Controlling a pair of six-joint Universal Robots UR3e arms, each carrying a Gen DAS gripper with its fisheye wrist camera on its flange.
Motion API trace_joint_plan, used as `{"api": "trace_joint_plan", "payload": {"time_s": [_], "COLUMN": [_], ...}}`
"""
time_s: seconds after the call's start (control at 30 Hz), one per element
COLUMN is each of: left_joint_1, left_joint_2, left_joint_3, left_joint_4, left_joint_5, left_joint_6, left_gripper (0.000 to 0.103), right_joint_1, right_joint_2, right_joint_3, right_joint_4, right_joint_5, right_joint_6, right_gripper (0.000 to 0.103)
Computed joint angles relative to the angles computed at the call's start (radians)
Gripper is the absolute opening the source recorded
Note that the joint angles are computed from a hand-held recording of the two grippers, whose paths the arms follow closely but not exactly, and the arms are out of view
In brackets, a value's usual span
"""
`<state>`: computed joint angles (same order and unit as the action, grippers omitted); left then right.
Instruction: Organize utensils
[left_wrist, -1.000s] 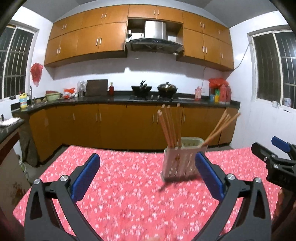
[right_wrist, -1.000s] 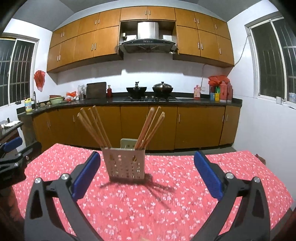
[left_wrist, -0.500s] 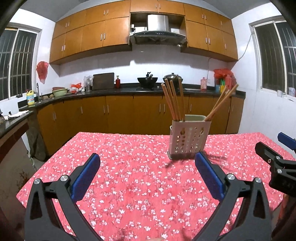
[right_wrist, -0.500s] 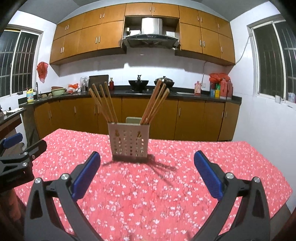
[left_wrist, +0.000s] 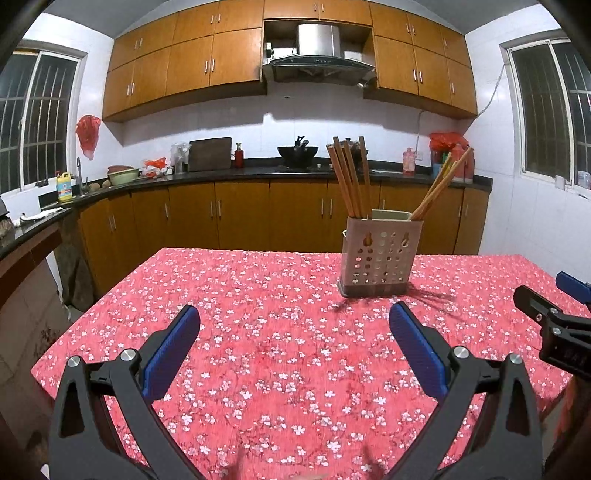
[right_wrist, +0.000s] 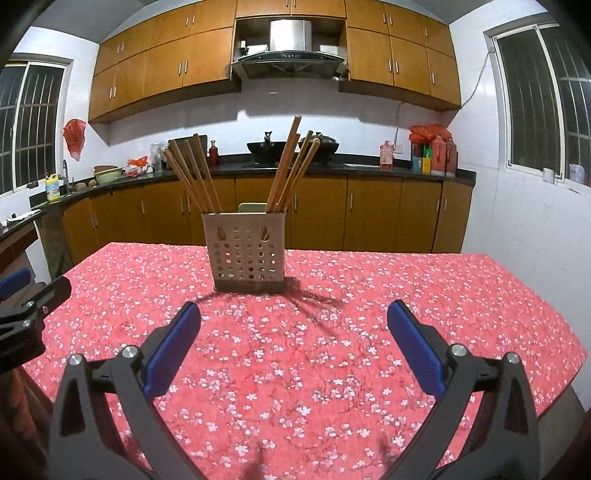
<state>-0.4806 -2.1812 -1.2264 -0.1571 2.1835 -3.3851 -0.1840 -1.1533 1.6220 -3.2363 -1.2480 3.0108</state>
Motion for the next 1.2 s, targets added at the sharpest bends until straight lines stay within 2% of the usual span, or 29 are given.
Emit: {"api": "trace_joint_plan", "payload": {"time_s": [1.2], "left_joint_1": [0.002], "left_joint_2": [0.005], "left_joint_3": [-0.016], "left_joint_4": [-0.017], "left_joint_5": [-0.010], "left_joint_6": [-0.011], "left_gripper": [0.101], "right_joint_1": [0.003], "right_joint_2": [0.010], "right_joint_3": [0.004], "right_joint_4": [0.000], "right_joint_5": [-0.005], "right_joint_6": [0.008], "right_gripper": [0.099]}}
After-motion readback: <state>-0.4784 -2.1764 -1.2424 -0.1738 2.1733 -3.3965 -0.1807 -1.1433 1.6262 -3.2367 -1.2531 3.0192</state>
